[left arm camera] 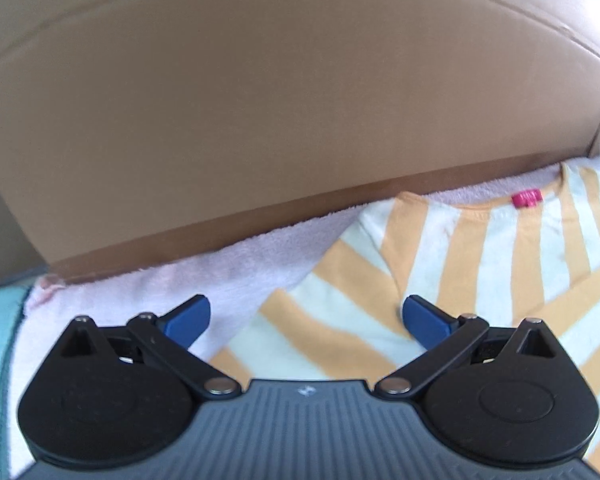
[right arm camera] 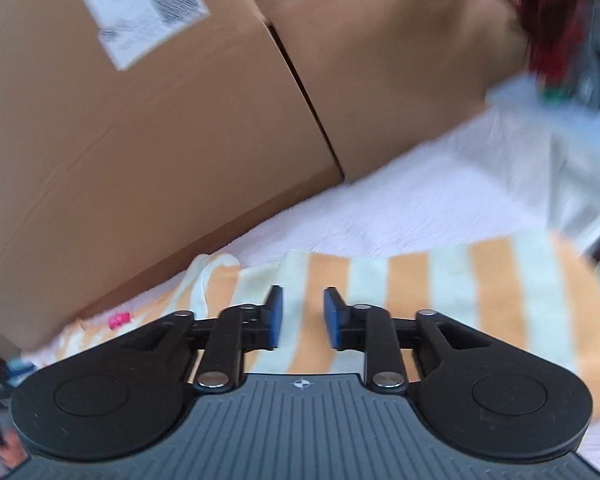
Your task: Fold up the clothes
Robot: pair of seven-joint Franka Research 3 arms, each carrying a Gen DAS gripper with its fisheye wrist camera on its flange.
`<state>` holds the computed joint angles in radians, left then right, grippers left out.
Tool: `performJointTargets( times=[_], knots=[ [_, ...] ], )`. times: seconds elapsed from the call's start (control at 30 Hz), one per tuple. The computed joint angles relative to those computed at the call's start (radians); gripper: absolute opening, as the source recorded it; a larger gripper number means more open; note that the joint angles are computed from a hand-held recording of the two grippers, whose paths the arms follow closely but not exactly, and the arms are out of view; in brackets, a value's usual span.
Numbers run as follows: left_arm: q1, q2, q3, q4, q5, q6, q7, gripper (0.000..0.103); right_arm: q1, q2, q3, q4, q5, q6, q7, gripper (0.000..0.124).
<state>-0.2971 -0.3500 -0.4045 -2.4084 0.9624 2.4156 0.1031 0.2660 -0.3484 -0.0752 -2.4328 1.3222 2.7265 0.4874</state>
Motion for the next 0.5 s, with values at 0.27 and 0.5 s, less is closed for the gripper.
performJointTargets(
  times=[0.27,0.5],
  knots=[
    [-0.026,-0.076,-0.038,-0.045,-0.061,0.002,0.087,0.089,0.048,-0.016,0.032,-0.070,-0.046,0.207,-0.130,0.021],
    [-0.092,-0.351,0.003,-0.240,-0.263,-0.107,0.044,0.101,0.095,0.005,0.011,-0.051,0.116,0.331,-0.251,0.025]
  ],
)
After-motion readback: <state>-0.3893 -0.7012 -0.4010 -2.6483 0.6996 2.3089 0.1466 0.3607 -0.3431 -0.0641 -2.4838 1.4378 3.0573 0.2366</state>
